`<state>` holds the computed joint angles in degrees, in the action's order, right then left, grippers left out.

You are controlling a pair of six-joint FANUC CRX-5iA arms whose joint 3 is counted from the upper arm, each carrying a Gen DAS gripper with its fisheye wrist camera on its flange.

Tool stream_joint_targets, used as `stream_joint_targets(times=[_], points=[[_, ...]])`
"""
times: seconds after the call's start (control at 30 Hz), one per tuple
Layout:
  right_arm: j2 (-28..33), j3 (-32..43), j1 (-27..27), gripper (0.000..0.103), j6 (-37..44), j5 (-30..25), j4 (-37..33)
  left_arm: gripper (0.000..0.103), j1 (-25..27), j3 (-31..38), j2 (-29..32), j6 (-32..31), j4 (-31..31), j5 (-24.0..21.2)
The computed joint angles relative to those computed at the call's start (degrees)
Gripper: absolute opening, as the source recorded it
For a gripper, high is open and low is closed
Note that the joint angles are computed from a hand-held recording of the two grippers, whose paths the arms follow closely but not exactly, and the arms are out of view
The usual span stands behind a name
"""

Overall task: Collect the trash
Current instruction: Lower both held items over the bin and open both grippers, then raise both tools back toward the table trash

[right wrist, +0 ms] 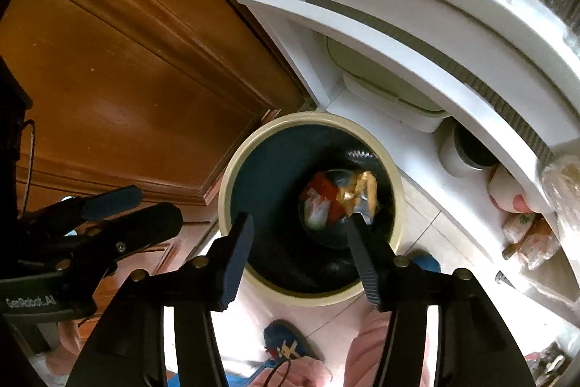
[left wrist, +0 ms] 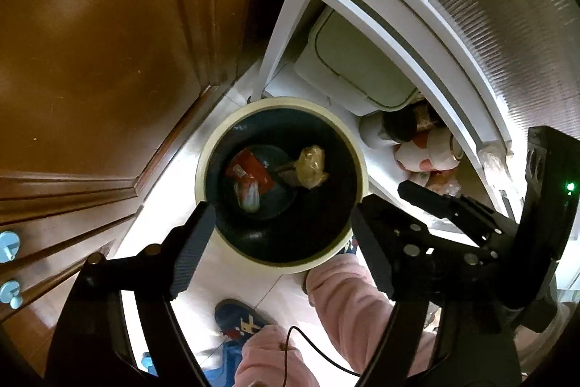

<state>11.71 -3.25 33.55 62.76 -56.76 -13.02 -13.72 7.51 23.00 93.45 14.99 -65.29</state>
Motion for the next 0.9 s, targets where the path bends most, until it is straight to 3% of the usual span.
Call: stream_joint_targets(times=[0.17,0.5,0.67,0.9], points=[[-1.92,0.45,0.39,0.055,-1.22,-1.92,1.13,0.075,-0.04,1.63,-1.82,1.38,-1.12,-2.84],[-8.41,6.9,2.14,0.055,-4.83,-11.97,4.91,0.075,-0.88,11.42,-5.71,2.94,-4.21,-11.52],[-10.06,13.23,3.36,0.055,-5.14,-18.16,6.76,0.075,-1.04,19.57,-6.55,3.85,-5.01,-17.6],[-11.97,23.88,5.81,0.055,-4.56,-25.59,8.81,0.075,-1.64,36.99,-3.85,4.29,-5.14,-28.15]])
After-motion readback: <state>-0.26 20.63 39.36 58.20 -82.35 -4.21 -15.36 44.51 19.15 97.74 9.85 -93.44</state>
